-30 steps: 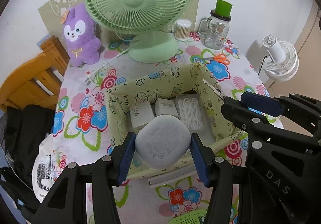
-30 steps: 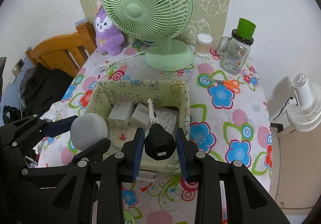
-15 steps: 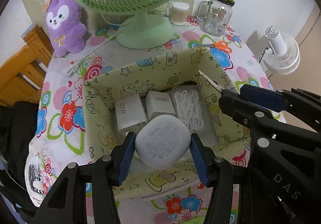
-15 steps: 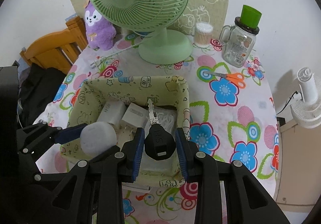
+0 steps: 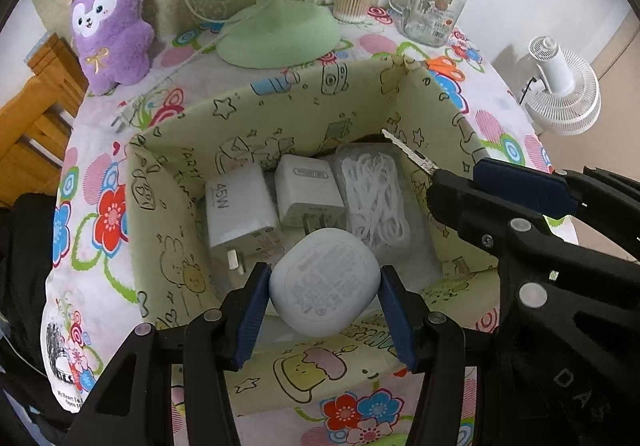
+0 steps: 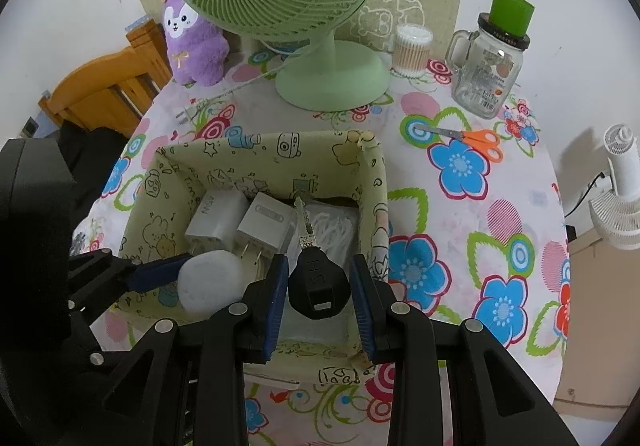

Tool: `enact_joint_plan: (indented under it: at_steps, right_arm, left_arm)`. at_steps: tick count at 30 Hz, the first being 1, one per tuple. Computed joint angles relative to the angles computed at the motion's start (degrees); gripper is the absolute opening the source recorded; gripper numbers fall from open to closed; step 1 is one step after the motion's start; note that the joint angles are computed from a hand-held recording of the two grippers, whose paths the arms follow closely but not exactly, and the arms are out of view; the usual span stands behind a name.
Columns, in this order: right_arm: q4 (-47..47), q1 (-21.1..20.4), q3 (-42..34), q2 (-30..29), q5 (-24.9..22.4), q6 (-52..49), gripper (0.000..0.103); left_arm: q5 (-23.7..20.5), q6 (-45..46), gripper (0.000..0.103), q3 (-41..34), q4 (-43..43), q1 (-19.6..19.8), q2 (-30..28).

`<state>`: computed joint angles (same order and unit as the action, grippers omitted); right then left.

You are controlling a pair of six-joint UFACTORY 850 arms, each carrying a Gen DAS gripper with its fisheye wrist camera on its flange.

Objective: Organize rigid objects
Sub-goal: 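Lower the white case with the left gripper while the right lowers the black plug into the box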

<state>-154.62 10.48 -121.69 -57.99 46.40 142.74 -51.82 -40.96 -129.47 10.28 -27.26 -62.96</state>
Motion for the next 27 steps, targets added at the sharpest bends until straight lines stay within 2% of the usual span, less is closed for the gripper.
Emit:
enact_joint_plan:
  at_steps: [8,11,14,16,18,27]
  right_arm:
    - [-0.7,0.2,0.0,-0.4,0.5,0.7,0.034]
    - [-0.9,0.2,0.2,-0.4,0.5,0.9,0.034]
    - [-0.9,0.3,0.1,-0.4,0.6,1.1,0.034]
    - [-0.9,0.3,0.3,-0.3,0.4,1.1,0.034]
    - [-0.6,0.3,0.3,-0.3,0.5,1.1,0.034]
    - [0.5,0.7,0.0,-0.2,0.9,0.8,0.034]
  left_arm:
    - [1.1,1.5,0.057,0.7,-2.9,0.6,0.2]
    - [0.4,0.7,0.058,0.2,-1.5,0.4,-0.1]
    - [0.5,1.3,0.069,0.5,-1.4,0.3,0.2]
    - [1.5,1.6,0.071,1.6,-1.9,0.3,1.1]
    - [1.5,0.6,0.078,2.2,-1.0,0.2,1.6]
    - [1.0,-4.1,0.092,5.7,4.9,-0.2,4.7]
